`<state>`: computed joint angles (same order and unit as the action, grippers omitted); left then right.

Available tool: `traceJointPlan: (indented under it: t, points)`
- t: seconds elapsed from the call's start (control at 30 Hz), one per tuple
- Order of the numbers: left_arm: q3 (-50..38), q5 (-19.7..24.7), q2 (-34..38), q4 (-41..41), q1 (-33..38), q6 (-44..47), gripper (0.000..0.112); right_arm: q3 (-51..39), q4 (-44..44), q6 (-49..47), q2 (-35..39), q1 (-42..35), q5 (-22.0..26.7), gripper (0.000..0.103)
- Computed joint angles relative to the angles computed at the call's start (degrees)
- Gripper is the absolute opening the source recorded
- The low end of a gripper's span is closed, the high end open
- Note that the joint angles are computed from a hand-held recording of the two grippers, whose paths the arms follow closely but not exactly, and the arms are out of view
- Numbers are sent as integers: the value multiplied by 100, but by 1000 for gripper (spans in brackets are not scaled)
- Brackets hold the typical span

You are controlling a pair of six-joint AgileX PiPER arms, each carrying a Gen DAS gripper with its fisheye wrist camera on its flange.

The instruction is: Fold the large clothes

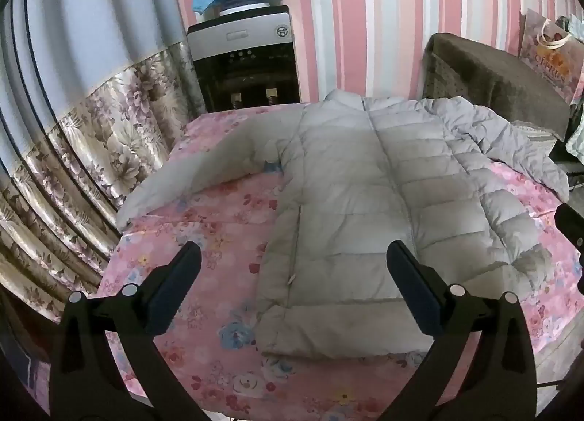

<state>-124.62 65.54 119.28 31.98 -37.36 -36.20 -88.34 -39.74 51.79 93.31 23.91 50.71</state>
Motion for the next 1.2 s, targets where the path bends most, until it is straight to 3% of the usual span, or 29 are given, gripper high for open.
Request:
traceJointPlan:
  t: [0.27, 0.57, 0.73, 1.2]
  points:
    - [95, -91, -50, 7, 2, -46, 100, 136, -99, 67, -86, 6, -138, 102]
    - [-525, 189, 240, -71, -24, 73, 100, -26, -83, 7, 23, 30, 9, 102]
    - [-60, -104, 15, -85, 81, -62, 100, 94, -128, 72, -28, 28, -37, 102]
    - [18, -213, 16, -94, 108, -106, 100, 92, -154, 86, -37, -25, -46, 102]
